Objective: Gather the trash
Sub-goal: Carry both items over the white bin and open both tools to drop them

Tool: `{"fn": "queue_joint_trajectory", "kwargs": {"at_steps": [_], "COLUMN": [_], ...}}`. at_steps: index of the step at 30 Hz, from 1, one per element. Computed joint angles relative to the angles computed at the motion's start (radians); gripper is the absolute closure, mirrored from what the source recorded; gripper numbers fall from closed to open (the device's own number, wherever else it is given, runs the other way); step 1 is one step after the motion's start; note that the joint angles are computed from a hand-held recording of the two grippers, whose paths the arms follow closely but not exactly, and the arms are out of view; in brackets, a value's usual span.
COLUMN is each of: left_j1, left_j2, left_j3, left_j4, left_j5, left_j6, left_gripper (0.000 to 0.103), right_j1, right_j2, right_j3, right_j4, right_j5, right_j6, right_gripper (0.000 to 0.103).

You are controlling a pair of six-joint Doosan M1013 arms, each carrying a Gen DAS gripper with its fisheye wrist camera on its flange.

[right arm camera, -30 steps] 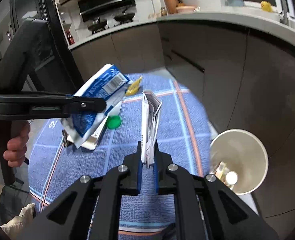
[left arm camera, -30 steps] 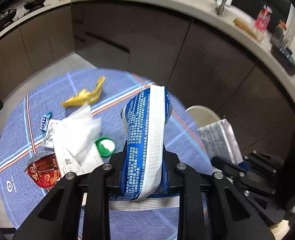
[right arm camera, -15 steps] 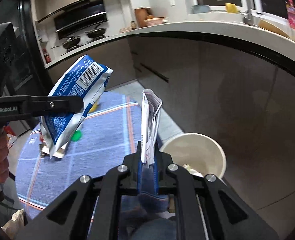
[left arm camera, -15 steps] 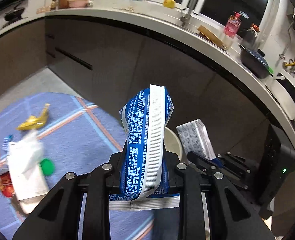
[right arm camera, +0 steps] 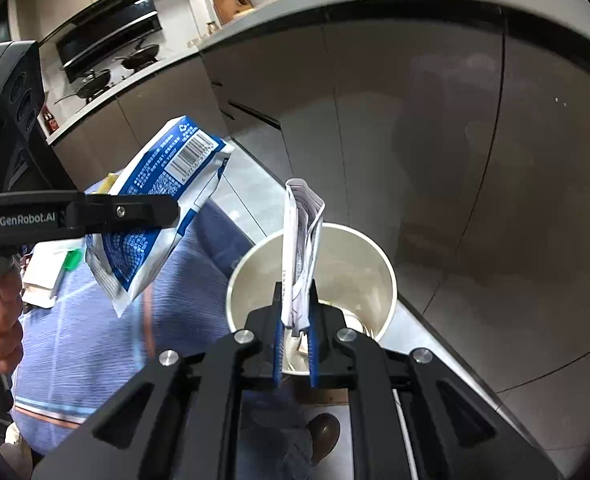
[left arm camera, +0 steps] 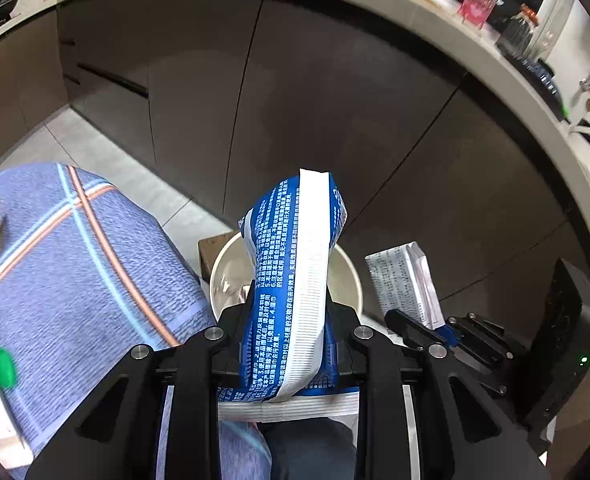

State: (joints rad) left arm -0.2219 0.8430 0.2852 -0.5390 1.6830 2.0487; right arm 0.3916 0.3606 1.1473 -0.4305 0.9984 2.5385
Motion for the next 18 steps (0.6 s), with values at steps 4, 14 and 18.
{"fn": "queue_joint_trajectory", "kwargs": {"at_steps": [4,14,18], "left_j1": [-0.025,-0.056,-0.061], "left_j2": [0.016,0.067,0.077], "left_j3": [0.009,-0.022,-0.03], "left_j4": [0.046,0.118,0.125], "left_j5": [-0.003,0.013,0.012], "left_j6": [0.022,0.039,0.046], "left_gripper": [0.078,0.075,0.067], "right_j1": [-0.025,-0.068,-0.077], "right_j2": [0.008,0.037,0.047], "right_j3": [0.024,0.051,0.053], "right_j4": [0.041,0.119,0.145], "right_j5": [-0.024,-0.07,-0.08], "right_j6": [-0.019,-0.085,-0.142], "right_gripper": [0.092,0.091,0.085]}}
